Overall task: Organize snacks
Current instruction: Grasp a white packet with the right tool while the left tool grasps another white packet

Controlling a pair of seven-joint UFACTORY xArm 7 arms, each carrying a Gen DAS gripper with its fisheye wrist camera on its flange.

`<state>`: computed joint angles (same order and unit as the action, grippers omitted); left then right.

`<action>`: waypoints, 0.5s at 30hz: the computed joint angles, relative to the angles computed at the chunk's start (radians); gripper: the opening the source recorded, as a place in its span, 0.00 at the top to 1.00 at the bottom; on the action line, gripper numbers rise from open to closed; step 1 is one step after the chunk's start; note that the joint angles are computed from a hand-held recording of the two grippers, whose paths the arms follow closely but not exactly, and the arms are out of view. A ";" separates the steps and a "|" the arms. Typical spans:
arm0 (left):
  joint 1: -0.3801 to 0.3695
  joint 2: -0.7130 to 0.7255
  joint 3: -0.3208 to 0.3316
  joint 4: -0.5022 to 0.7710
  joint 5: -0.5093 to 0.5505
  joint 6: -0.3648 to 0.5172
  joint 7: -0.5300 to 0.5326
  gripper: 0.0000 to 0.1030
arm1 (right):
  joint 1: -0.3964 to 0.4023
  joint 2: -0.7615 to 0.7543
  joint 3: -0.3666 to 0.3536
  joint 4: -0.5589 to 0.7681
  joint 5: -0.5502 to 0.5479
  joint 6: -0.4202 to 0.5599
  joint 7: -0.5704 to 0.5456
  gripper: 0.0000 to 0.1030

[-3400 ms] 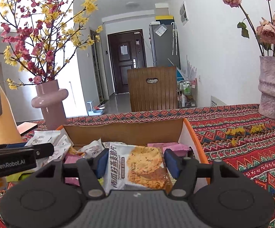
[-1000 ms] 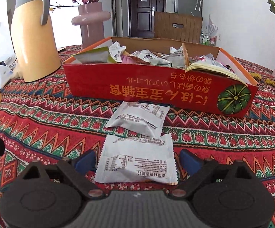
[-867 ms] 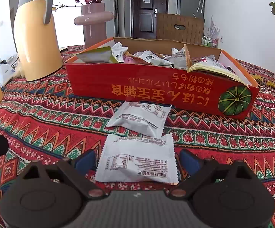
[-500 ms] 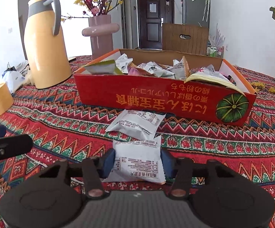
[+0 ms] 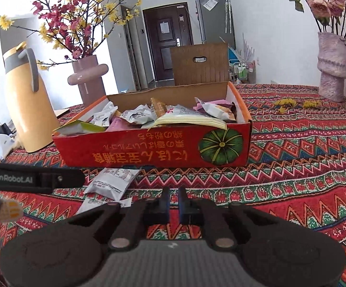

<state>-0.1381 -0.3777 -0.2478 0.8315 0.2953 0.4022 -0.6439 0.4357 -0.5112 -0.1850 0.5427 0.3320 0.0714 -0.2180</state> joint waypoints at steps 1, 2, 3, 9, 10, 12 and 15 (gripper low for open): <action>0.006 -0.003 -0.004 -0.002 0.004 -0.005 -0.012 0.00 | 0.031 -0.005 -0.025 0.002 0.011 0.012 -0.015 0.79; 0.013 -0.011 -0.007 -0.009 0.011 -0.011 -0.025 0.00 | 0.069 -0.009 -0.050 0.007 0.024 0.029 -0.037 0.56; 0.023 -0.022 -0.011 -0.017 0.019 -0.012 -0.037 0.00 | 0.084 -0.007 -0.047 0.008 0.030 0.030 -0.050 0.30; 0.055 -0.095 0.004 -0.070 0.021 0.017 -0.052 0.00 | 0.081 0.081 0.058 0.073 0.021 0.086 -0.074 0.19; 0.058 -0.103 0.007 -0.076 0.018 0.020 -0.049 0.00 | 0.048 0.103 0.100 0.090 0.001 0.099 -0.054 0.18; 0.060 -0.116 0.015 -0.085 0.009 0.019 -0.039 0.00 | -0.030 0.143 0.189 0.118 -0.058 0.123 0.004 0.17; 0.058 -0.124 0.020 -0.093 -0.007 0.005 -0.020 0.00 | -0.101 0.153 0.270 0.106 -0.156 0.094 0.063 0.21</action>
